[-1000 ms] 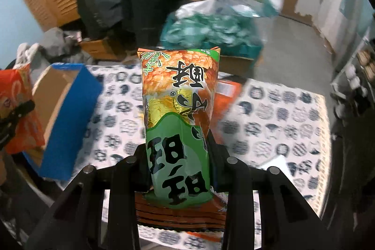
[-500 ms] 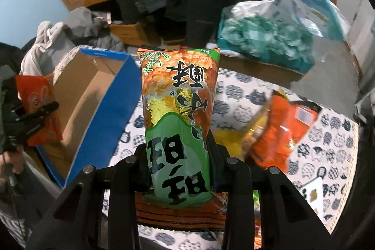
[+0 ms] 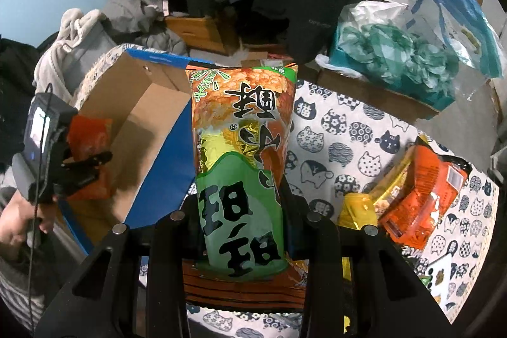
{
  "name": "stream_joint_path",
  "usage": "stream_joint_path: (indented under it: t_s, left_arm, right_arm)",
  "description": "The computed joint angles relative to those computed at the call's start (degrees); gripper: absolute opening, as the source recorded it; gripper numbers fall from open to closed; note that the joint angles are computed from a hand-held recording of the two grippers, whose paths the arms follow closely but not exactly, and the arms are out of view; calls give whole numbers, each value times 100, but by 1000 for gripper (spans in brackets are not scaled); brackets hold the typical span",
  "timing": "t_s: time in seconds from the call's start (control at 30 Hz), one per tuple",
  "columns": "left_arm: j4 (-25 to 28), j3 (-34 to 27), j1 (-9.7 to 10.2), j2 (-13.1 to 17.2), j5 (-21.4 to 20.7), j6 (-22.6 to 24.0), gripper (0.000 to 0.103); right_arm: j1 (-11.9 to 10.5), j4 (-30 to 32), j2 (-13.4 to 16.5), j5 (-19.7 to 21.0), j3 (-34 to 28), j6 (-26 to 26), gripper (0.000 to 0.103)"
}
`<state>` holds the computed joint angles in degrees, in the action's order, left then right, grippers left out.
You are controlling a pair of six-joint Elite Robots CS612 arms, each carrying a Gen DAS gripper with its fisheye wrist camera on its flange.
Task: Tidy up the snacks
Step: 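Carry the orange bag with the left tool into the box and release, then lower the green snack bag into the box and open the right tool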
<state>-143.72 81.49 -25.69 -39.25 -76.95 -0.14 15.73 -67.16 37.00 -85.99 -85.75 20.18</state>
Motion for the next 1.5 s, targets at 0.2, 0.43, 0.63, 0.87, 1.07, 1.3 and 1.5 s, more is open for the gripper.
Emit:
stream_joint_path:
  t_s: [0.2, 0.43, 0.63, 0.87, 1.07, 1.3, 1.5]
  left_arm:
    - [-36, 9, -12, -23, 73, -42, 77]
    - [-686, 351, 17, -290, -64, -115, 81]
    - [-1274, 683, 178, -545, -485, -407, 81]
    - [-1657, 957, 387, -701, -691, -747, 81]
    - [-1763, 1078, 499, -738, -764, -837, 81]
    - [-1791, 1089, 535, -759, -862, -955, 81]
    - [-1898, 1111, 479, -780, -833, -893, 81]
  right_arm:
    - [93, -94, -115, -28, 221, -100, 35]
    - [253, -424, -352, 148, 762, -245, 35]
    - [424, -666, -668, 344, 1589, -419, 35]
    - [633, -703, -1017, 273, 2507, -696, 35]
    - [724, -636, -1145, 158, 2930, -738, 35]
    - [766, -561, -1184, 42, 3060, -812, 52]
    - [752, -751, -1081, -16, 2763, -820, 67]
